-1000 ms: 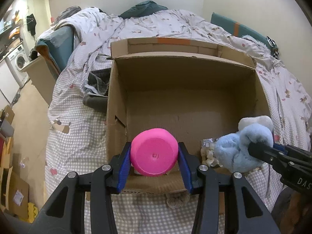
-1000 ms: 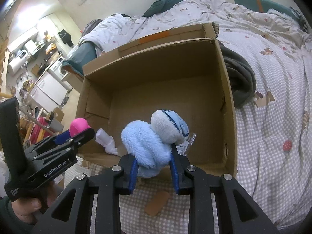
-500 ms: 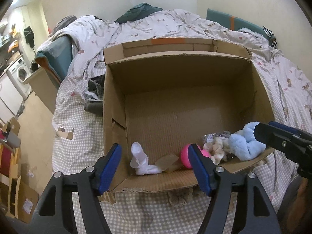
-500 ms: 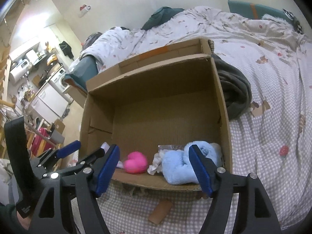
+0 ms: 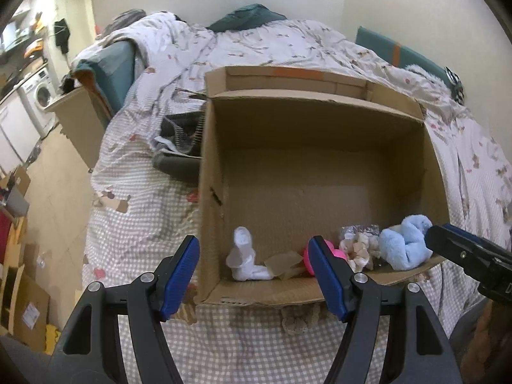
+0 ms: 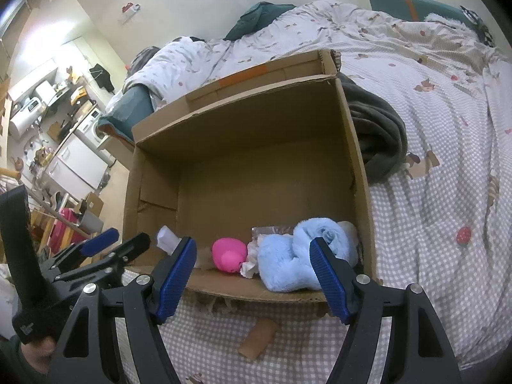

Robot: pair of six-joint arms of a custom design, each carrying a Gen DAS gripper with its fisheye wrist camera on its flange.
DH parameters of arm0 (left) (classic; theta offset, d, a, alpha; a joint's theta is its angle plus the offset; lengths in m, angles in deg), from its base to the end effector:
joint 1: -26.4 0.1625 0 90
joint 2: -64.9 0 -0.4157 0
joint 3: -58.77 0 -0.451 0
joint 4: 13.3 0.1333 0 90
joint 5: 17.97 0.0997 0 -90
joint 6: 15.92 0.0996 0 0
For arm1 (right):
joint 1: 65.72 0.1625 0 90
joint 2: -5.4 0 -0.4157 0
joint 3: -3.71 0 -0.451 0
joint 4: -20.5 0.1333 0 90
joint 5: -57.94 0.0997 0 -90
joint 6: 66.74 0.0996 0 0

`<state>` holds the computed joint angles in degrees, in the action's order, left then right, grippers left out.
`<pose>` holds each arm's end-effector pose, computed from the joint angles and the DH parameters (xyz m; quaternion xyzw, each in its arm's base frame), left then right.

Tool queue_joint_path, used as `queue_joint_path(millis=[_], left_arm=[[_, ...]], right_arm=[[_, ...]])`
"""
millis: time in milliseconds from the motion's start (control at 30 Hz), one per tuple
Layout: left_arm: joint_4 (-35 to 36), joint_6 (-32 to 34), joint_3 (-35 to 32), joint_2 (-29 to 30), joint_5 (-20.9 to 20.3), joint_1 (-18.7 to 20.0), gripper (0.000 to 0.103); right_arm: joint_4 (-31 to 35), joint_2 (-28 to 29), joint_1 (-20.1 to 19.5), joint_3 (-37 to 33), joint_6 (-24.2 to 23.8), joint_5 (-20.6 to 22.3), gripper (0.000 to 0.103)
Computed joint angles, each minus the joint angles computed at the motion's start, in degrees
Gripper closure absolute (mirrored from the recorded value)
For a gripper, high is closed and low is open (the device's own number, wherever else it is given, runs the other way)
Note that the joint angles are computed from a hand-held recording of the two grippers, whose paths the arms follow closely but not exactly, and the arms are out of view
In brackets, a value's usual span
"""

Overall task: Organize soft objects
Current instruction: 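Lift both tools out of the box back toward the remaining items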

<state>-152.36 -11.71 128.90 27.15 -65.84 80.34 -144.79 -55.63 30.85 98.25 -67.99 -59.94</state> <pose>-0.3246 -0.7858 0.1333 0.2689 0.8848 -0.2277 0.3048 0.1674 -0.6958 0.2780 -0.0239 -0.9105 0.3561 0.2088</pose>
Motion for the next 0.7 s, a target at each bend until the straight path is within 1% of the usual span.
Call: queue_joint_path(millis=[100,200,300,500,600,667,700], left_arm=[[0.10,-0.77,0.60,-0.81,0.23,0.08,0.035],[1.40,-1.15,1.28,-1.79,-1.16,0.17,0.035],[0.91,-0.09,2.29,-2.44,-0.15,-0.14,0.035],[0.99,-1.42,5.32,-4.31,1.34,-0.68,0.035],[-0.29,-0.28,7.41,-5.15,2.29,-1.24,0.035],[-0.95,0.33,8.79,-5.84,2.04,-1.46,0.035],[-0.42,0.02,9.30,-6.20,1.57,-1.46,0.035]], right_arm=[[0.19,-0.50,0.12,0.47,0.60,-0.44,0.026],[0.97,-1.03,0.34,0.99,1.70,-1.39,0.026],[1.56,-1.97,0.51,1.93,3.04,-2.21,0.026],[1.62,-4.48,0.59,5.04,5.92,-1.74,0.026],[1.86,-5.22,0.74,6.32,6.75,-2.11,0.026],[3.03,-5.48,0.79,6.82,7.71,-3.31,0.026],[4.38,-5.47,0.85,6.92,9.02,-5.21,0.026]])
